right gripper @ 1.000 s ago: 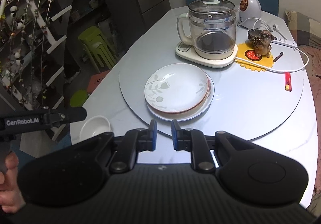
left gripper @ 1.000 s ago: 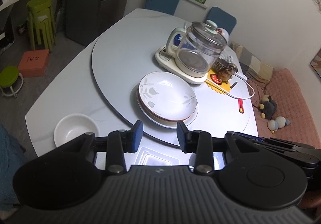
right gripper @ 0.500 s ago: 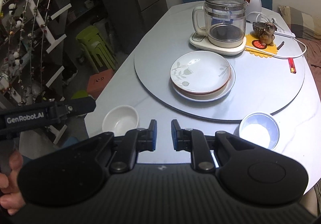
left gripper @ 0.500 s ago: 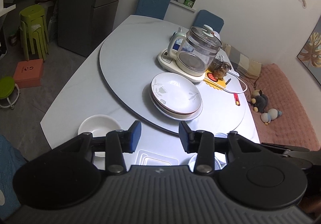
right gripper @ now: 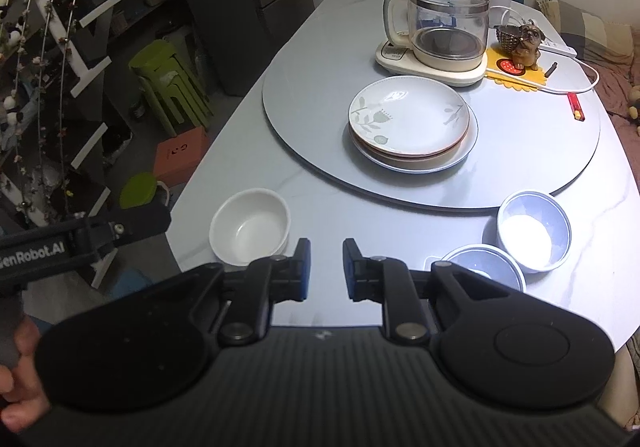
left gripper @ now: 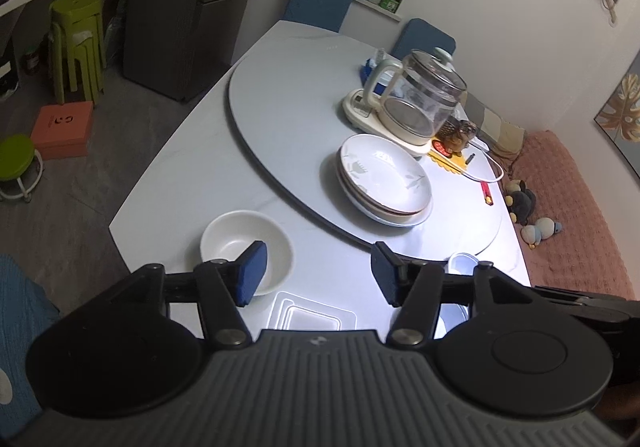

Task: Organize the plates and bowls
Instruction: 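Move both grippers to the rim of the cream-white bowl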

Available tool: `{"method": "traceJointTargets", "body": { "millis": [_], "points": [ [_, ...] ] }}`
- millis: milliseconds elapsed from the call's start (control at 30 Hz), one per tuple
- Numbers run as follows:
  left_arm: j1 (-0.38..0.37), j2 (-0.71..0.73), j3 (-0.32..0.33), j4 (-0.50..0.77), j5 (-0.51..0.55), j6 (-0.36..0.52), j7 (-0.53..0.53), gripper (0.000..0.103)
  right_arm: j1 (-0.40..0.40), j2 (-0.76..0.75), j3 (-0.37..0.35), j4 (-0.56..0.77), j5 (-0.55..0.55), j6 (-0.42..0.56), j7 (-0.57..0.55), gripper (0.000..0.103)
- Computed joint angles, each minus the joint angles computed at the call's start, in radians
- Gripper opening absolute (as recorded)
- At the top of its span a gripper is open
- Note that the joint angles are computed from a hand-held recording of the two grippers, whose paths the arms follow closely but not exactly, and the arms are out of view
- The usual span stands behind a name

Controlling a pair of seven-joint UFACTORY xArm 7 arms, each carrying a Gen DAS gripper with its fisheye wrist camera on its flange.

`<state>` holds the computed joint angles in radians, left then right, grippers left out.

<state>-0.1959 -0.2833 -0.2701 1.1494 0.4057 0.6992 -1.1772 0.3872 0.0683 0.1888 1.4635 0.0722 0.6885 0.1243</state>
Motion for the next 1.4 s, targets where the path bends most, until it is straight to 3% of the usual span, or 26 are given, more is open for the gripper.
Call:
{"method": "traceJointTargets", "body": {
  "millis": [67,400,1100,1400],
  "points": [
    [0.006,-0.013,0.013,-0.029,-0.009,-0.019,-0.007,0.063,0.005,0.013,0.002,0.013,-0.009,0.004,0.011,0.043],
    [0.061,-0.009,0.033,-0.118,-0.025,-0.084,-0.073,0.070,0.033,0.142,-0.001,0.174,-0.068,0.141,-0.013,0.043],
    [0.093,0.147,0.126,-0.246,-0.074,-0.303,-0.140,0.068,0.083,0.529,-0.012,0.621,-0.005,0.321,-0.110,0.042],
    [0.089,0.228,0.163,-0.247,-0.090,-0.373,-0.125,0.048,0.138,0.741,-0.039,0.890,-0.003,0.440,-0.125,0.041]
  ]
}}
